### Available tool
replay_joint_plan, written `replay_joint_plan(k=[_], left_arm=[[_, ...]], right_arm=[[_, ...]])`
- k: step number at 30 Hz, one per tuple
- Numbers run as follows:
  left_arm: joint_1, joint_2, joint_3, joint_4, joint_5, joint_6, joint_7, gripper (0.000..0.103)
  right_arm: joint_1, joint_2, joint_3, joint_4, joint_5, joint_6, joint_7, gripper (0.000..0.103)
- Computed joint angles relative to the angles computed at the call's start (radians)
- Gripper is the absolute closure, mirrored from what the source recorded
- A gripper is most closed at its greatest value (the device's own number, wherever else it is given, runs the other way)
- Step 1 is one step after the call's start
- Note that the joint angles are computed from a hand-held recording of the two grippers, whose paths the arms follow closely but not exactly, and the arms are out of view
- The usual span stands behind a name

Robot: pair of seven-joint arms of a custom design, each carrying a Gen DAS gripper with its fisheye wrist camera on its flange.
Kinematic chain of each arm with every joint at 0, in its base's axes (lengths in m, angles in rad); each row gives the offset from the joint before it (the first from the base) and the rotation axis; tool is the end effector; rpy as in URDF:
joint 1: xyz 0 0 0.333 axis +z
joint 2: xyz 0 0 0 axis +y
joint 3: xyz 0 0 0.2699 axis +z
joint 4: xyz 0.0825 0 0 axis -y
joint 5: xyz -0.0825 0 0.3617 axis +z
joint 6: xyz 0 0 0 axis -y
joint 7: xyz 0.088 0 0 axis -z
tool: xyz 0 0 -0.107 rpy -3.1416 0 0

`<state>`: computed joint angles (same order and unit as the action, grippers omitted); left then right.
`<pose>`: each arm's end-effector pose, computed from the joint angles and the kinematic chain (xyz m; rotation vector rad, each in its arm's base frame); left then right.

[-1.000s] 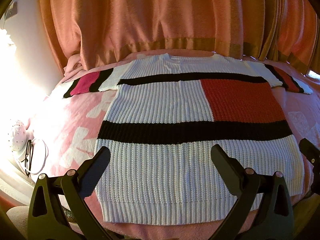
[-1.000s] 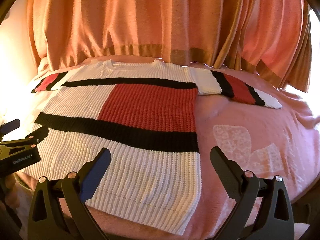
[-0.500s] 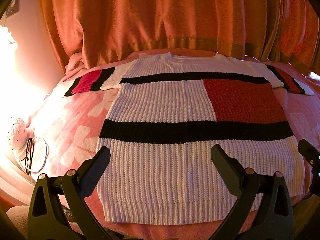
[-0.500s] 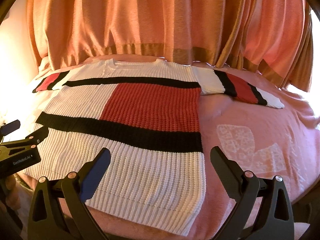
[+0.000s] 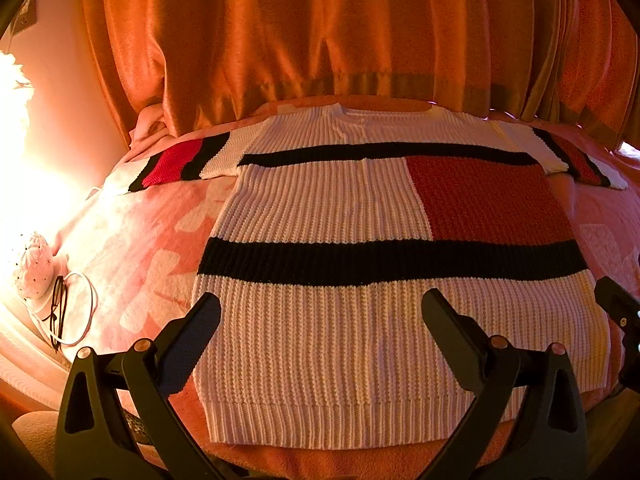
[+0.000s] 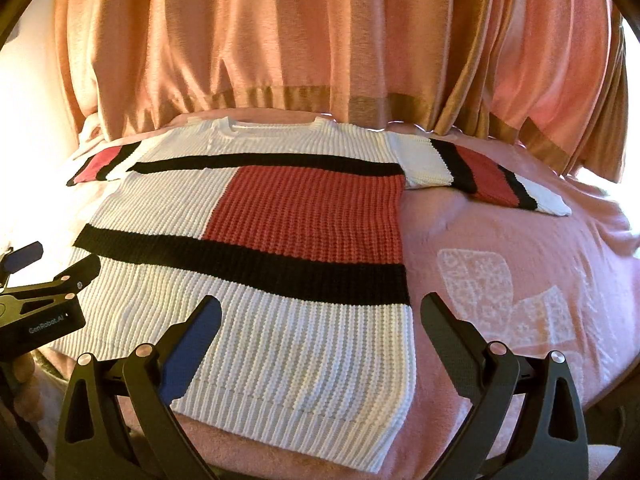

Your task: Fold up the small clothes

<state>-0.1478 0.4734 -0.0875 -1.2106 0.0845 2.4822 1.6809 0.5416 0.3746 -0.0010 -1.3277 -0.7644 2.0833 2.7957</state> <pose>0.6870 -0.1486 0.5660 -1.4065 2.0407 -0.7493 0.5907 0.3143 0.5356 -1.3835 2.1482 -0.9324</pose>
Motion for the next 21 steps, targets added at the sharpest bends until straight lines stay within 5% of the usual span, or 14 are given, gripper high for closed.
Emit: replay_joint_plan(k=[21], left_arm=[[-0.001, 0.001, 0.0, -0.001, -0.001, -0.004, -0.002, 0.005]], right_arm=[[0.006, 0.011, -0.004, 0.014, 0.005, -0.003, -0.004, 0.005]])
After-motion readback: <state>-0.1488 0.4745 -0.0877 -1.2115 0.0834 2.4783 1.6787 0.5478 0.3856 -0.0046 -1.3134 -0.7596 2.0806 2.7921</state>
